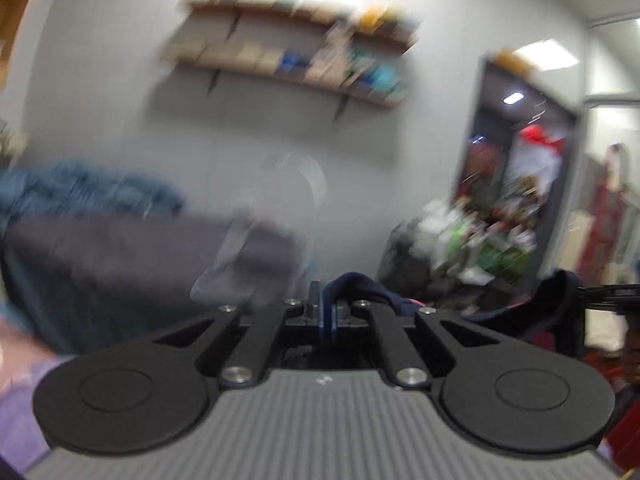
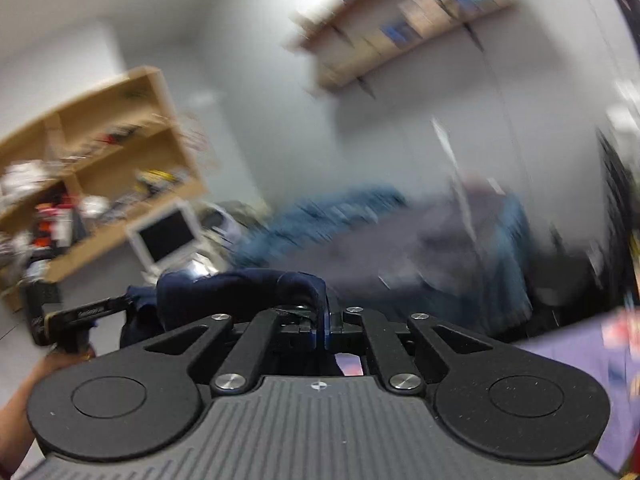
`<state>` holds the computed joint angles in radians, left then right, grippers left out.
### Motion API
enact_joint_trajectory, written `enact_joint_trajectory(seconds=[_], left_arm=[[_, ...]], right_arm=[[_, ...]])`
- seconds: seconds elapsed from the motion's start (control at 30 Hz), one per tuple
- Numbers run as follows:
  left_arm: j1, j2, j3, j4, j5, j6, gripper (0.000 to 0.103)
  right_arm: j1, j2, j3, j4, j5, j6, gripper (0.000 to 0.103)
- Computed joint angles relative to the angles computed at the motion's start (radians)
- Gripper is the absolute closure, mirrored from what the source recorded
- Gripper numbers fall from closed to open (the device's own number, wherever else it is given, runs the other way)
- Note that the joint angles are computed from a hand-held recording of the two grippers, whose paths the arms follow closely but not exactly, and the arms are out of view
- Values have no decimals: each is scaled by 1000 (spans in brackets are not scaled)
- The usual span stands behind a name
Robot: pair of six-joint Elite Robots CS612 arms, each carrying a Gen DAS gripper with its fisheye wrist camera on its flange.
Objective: Fold small clothes
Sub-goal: 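Lift the shirt high with both grippers and shake it out, then lay the shirt flat on the sheet and open both grippers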
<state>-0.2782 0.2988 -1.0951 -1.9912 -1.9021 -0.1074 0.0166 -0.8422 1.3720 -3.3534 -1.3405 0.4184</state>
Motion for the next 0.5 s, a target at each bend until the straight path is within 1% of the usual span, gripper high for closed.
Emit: enact_joint_trajectory(seconds=[0.03,0.07,0.1,0.13,0.17,0.2,0.23,0.27,0.3,0.33,0.4,0.43,0.5], left_arm=[[-2,-14,77,8,13,-15,100],[-6,-29,157,-3,54,-19,99],[-16,-43,229,-14,137,11,98],[-23,-64,310,-14,189,19,91],[-29,-82,373,9,214,25,85],[-31,-95,428,29,244,31,68],[-32,-97,461,51,275,9,46],[-30,-94,480,66,290,-10,40],[-30,-79,465,87,304,-23,39],[-29,-65,448,111,318,-44,38],[-22,-31,396,167,317,-69,36],[-19,2,326,205,305,-62,36],[-16,65,199,281,293,-42,34]], right_arm=[[7,40,-51,83,-60,13,97],[20,79,-100,144,-135,-17,97],[28,123,-155,195,-184,-34,96],[33,167,-208,235,-217,-28,91],[41,206,-263,288,-263,-46,80],[50,238,-315,372,-329,-49,71],[56,265,-359,469,-386,-18,51],[59,281,-379,527,-417,9,40],[61,287,-377,544,-429,26,40],[61,282,-352,542,-425,41,40],[57,251,-273,494,-387,31,40],[58,233,-229,469,-370,7,40],[63,194,-153,456,-347,-54,37]])
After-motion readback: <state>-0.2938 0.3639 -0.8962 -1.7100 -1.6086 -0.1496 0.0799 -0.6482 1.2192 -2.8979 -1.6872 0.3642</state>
